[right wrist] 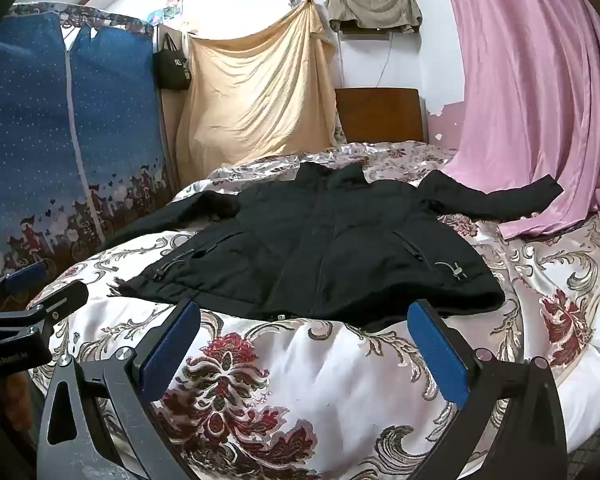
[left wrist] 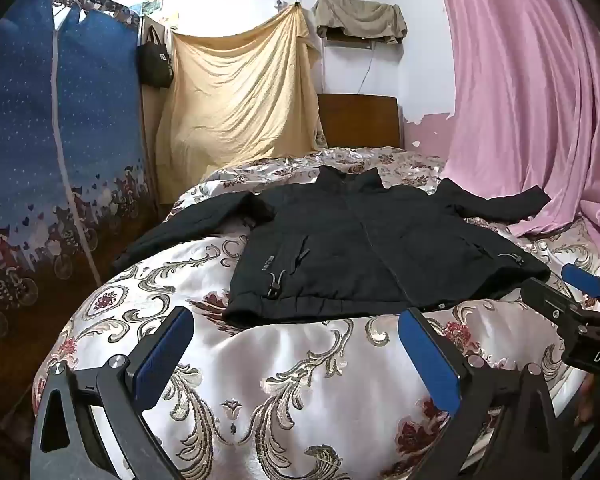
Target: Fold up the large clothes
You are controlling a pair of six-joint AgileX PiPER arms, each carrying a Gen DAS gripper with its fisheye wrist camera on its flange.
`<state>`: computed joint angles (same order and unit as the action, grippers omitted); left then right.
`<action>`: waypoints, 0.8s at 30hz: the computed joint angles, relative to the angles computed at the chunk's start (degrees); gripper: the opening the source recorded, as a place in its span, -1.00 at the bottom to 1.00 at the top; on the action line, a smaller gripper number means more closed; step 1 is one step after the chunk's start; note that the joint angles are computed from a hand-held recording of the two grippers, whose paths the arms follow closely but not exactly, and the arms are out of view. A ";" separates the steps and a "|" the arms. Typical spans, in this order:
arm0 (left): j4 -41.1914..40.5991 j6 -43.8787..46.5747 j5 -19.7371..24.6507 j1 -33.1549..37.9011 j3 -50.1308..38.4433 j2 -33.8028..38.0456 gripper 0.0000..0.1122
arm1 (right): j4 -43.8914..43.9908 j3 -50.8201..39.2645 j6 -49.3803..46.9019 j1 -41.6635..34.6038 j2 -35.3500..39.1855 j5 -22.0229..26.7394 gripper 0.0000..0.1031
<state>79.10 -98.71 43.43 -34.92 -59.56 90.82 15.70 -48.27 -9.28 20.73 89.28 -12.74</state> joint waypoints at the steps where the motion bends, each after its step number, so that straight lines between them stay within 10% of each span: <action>1: -0.30 0.35 0.06 0.00 -0.10 0.01 0.84 | 0.44 -0.16 -0.25 0.00 0.01 0.35 0.98; 24: -0.46 0.84 0.29 -0.05 -0.19 0.06 0.84 | -0.78 -1.28 1.17 -0.26 0.61 1.40 0.98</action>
